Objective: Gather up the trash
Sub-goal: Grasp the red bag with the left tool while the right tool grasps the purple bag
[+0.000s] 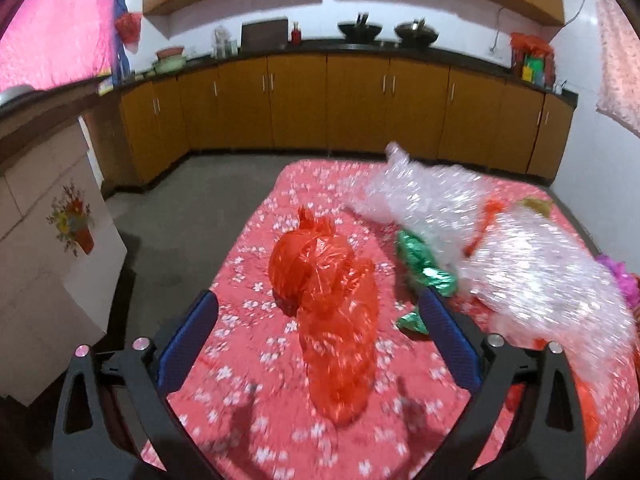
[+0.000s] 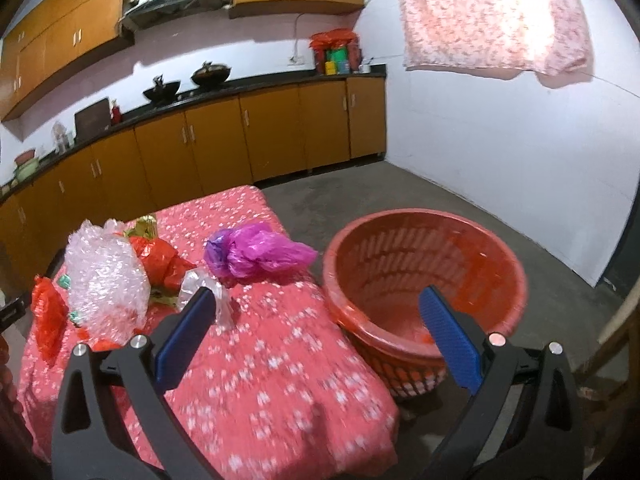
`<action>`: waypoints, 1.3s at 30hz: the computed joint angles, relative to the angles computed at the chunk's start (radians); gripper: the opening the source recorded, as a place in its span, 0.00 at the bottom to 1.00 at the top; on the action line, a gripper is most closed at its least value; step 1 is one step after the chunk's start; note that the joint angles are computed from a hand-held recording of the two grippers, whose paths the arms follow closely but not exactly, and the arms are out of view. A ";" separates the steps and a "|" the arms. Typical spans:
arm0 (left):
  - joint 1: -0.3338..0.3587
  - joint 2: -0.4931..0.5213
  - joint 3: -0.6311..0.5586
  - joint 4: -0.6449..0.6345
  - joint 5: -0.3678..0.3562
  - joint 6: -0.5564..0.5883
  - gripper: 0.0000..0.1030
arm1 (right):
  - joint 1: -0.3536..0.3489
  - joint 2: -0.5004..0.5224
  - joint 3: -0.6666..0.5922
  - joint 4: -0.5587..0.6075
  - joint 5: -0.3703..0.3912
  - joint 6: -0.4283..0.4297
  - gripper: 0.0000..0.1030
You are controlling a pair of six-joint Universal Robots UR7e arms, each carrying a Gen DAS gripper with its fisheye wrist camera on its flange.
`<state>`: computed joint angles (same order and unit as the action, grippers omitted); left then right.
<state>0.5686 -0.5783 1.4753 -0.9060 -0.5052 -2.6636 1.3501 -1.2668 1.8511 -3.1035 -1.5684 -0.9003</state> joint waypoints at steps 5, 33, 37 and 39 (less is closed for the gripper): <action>0.060 -0.044 0.063 -0.169 -0.002 0.122 0.85 | 0.030 0.090 -0.095 0.047 -0.049 0.042 0.96; 0.136 -0.115 0.166 -0.470 0.071 0.402 0.61 | 0.132 0.394 -0.402 0.306 -0.178 -0.049 0.94; 0.131 -0.107 0.148 -0.432 0.078 0.397 0.52 | 0.134 0.401 -0.413 0.345 -0.200 -0.056 0.75; 0.127 -0.104 0.141 -0.414 0.083 0.394 0.51 | 0.130 0.398 -0.411 0.338 -0.189 -0.048 0.71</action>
